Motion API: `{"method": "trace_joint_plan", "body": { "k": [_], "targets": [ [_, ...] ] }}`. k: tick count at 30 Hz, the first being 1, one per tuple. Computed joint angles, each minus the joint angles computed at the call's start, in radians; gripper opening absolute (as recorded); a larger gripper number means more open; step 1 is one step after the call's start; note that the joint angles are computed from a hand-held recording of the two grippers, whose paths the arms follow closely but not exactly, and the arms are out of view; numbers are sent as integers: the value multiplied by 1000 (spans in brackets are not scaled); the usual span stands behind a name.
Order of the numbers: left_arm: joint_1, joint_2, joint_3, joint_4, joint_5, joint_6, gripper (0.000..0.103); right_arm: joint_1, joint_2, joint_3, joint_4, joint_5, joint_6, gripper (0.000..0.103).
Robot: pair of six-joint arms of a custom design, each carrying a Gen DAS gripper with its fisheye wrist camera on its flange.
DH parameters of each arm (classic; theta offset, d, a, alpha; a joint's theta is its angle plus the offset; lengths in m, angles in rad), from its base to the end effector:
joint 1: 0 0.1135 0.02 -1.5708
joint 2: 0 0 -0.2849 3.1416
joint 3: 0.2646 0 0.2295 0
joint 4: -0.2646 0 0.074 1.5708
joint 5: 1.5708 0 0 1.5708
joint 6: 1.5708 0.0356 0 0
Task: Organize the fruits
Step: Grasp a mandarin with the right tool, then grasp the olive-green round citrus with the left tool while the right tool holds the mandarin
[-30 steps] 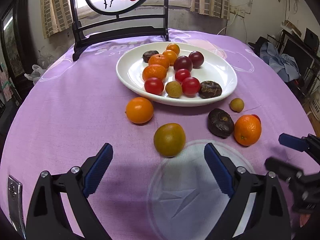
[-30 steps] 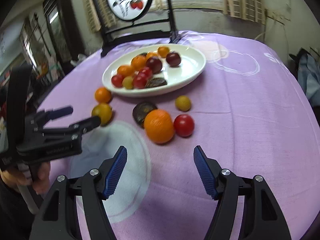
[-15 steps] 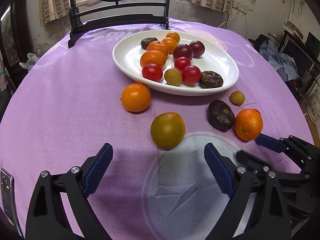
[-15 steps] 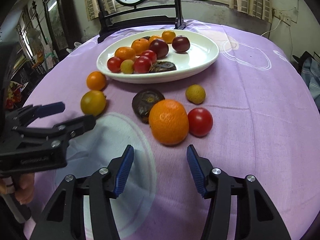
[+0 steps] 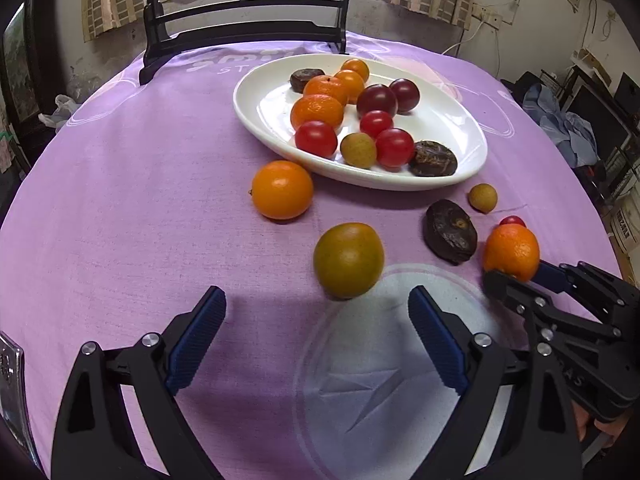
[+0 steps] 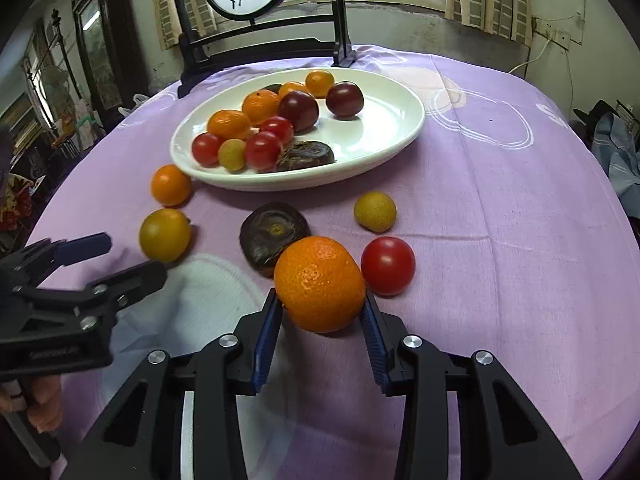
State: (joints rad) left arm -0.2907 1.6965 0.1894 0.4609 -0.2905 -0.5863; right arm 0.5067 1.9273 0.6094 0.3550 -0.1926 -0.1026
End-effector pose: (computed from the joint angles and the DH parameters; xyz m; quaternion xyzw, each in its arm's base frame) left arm 0.1791 -0.0429 0.0853 -0.1778 0.9397 0.0176 0.2916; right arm 0.2548 0.1492 0.0916 -0.3123 0.8974 0.1497 0.2734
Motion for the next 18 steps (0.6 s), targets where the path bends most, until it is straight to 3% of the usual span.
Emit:
{"method": "trace_joint_plan", "body": {
  "k": [7,11,16,18],
  "targets": [
    [-29,13,-5,28,-8,-6,90,-25,-84,-97,26,-29,-35,40],
    [-79,45,8,37,-67,2,73,-14,-108,-125,46,-2,-54,40],
    [-87,127,50,45,-91,-3,64,-27,-154,-157,74,-10,-58,40],
    [-77,146,51,74,-86,2,55,-27,-158,-159,75,-15,-59,40]
  ]
}}
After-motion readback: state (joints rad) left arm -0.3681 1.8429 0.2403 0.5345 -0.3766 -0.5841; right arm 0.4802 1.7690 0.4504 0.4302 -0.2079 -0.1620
